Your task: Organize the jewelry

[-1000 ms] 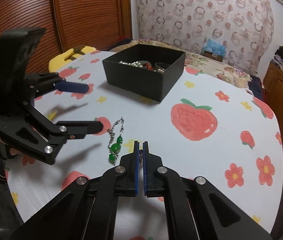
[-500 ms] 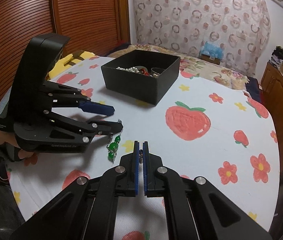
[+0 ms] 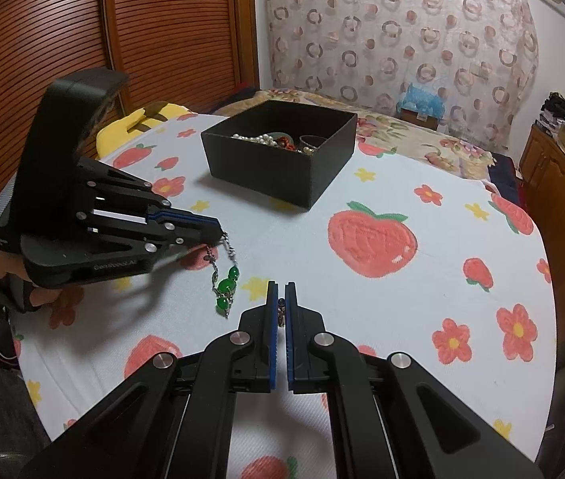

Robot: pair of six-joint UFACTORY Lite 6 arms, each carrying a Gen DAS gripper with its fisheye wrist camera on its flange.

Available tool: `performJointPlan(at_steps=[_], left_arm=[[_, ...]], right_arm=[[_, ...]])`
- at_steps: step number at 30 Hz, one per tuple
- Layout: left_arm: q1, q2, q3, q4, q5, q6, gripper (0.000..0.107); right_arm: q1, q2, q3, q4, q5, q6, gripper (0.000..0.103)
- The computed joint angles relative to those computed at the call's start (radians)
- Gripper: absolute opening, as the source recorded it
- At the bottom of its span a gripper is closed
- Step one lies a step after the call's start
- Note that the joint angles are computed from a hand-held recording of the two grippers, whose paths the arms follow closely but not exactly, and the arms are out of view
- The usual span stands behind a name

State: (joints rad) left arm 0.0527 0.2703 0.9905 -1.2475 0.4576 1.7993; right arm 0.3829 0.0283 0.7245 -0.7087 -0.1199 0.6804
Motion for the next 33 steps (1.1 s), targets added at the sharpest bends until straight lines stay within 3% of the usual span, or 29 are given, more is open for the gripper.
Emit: performJointPlan(at_steps=[10, 18, 23, 26, 29, 33], left_arm=[[0.090, -0.131, -0.001, 0.009, 0.130, -0.024, 0.000], [0.072, -0.119, -0.025, 0.037, 0.130, -0.075, 0.000], [0.003, -0.116, -0.099, -0.046, 0.073, -0.022, 0.027], [-0.046, -0.109, -0.114, -0.066, 0.025, -0.028, 0.028], [-0.087, -0.097, -0.119, -0.098, -0.031, -0.025, 0.036], [-0.136, -0.076, -0.123, -0.164, -0.134, 0.027, 0.036]], right_arm=[[0.022, -0.001, 0.035, -0.017, 0.010, 0.033, 0.004], [0.026, -0.020, 0.028, 0.077, 0.014, -0.054, 0.004], [0.003, -0.050, -0.006, 0.106, 0.012, -0.086, 0.004], [-0.012, -0.067, -0.027, 0.073, 0.005, -0.056, 0.004], [-0.021, -0.072, -0.034, 0.057, -0.001, -0.040, 0.004], [-0.025, -0.071, -0.038, 0.046, -0.008, -0.031, 0.004]])
